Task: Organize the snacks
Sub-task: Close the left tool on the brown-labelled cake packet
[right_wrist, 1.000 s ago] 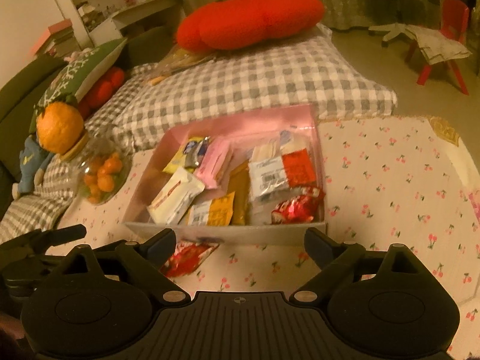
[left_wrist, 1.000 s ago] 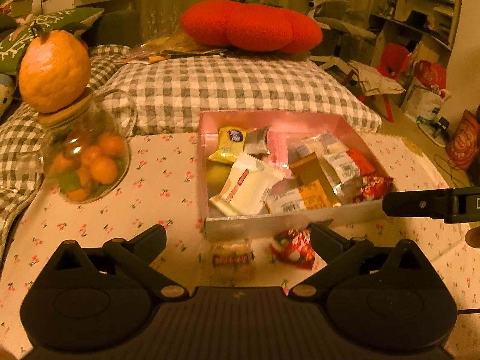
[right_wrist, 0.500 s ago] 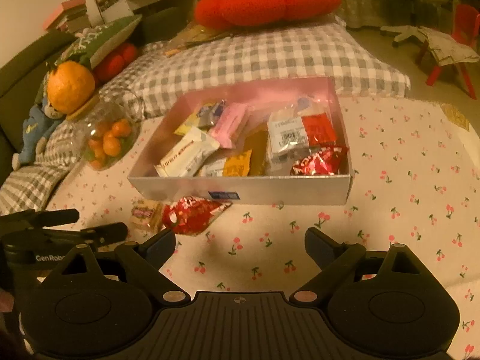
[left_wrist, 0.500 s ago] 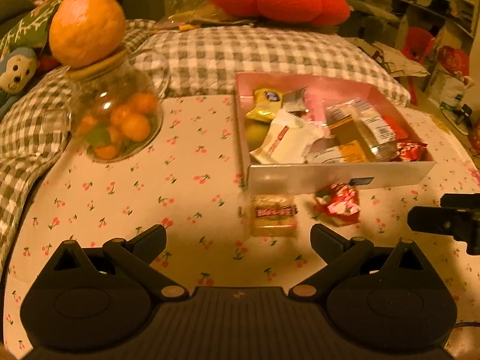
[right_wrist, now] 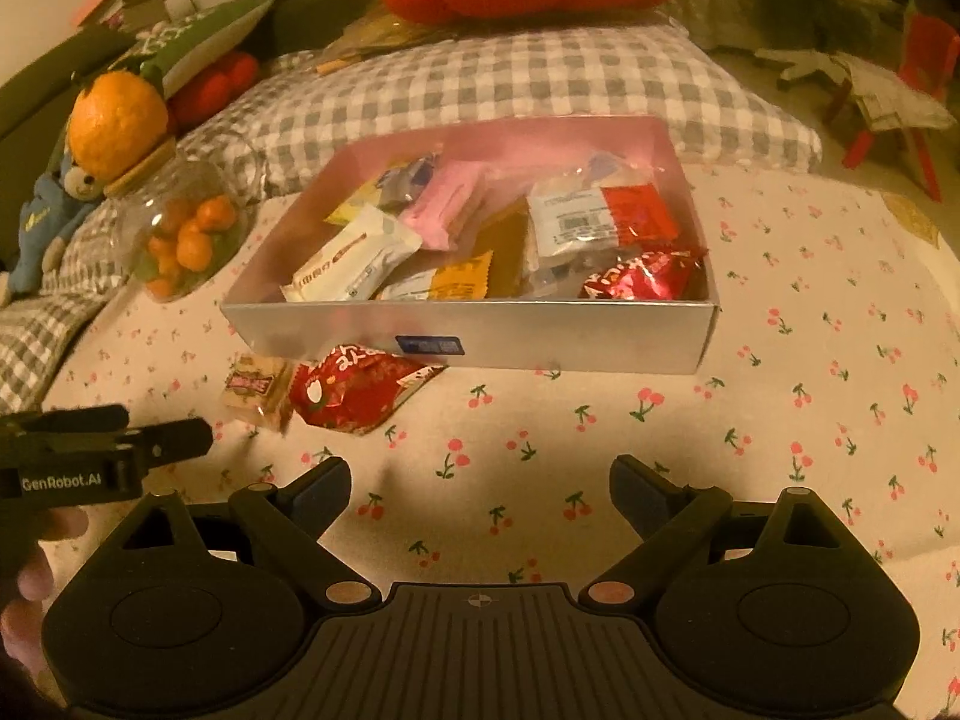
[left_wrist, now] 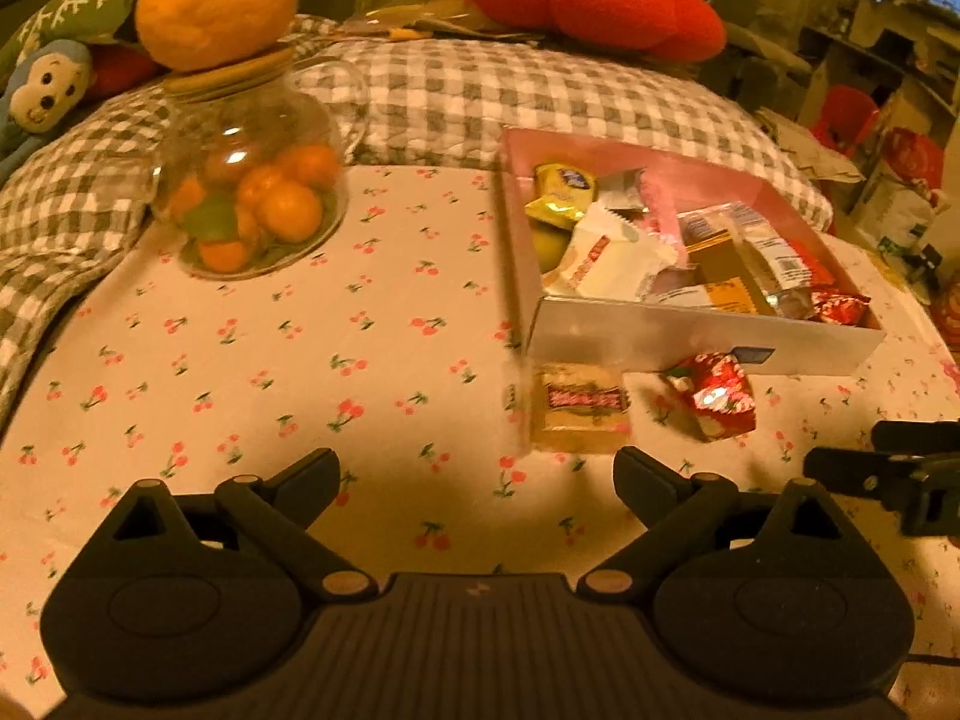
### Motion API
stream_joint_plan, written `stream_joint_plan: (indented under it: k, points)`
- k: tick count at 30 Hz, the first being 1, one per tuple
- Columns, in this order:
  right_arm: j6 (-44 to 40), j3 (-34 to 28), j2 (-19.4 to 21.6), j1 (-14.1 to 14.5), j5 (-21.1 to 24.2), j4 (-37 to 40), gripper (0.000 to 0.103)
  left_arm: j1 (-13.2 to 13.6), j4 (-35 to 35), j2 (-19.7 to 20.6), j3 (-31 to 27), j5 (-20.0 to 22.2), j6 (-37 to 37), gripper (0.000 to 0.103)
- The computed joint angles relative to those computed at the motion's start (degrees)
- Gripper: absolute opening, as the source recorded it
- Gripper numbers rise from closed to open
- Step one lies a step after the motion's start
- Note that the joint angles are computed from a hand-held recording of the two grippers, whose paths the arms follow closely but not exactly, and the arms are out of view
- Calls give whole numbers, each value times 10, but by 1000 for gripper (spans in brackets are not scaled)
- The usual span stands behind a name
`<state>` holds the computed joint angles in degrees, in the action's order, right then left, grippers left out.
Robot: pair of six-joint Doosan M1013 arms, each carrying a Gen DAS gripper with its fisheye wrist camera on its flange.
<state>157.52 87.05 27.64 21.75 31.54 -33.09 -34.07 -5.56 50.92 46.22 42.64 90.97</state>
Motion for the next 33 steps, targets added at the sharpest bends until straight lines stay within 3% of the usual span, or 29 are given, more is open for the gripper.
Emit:
stream_joint_plan:
  k: [6, 11, 13, 14, 18, 30, 33]
  points:
    - [-32, -4, 7, 2, 0, -2, 95, -4, -35, 16, -18, -2, 33, 86]
    - [-42, -6, 11, 2, -1, -11, 95, -9, -23, 30, -40, 13, 36, 78]
    - [-47, -6, 12, 1, -5, -13, 95, -11, -18, 33, -45, 15, 36, 68]
    - [-49, -6, 13, 1, -7, -15, 95, -12, -15, 33, -46, 13, 37, 56]
    - [-48, -8, 17, 1, -15, -28, 95, -15, 8, 30, -40, 7, 37, 44]
    - [-55, -25, 28, 3, -36, -16, 95, -7, 20, 18, -23, 8, 8, 40]
    - [-52, -37, 33, 6, -23, -18, 95, -5, 20, 13, -14, 2, 8, 40]
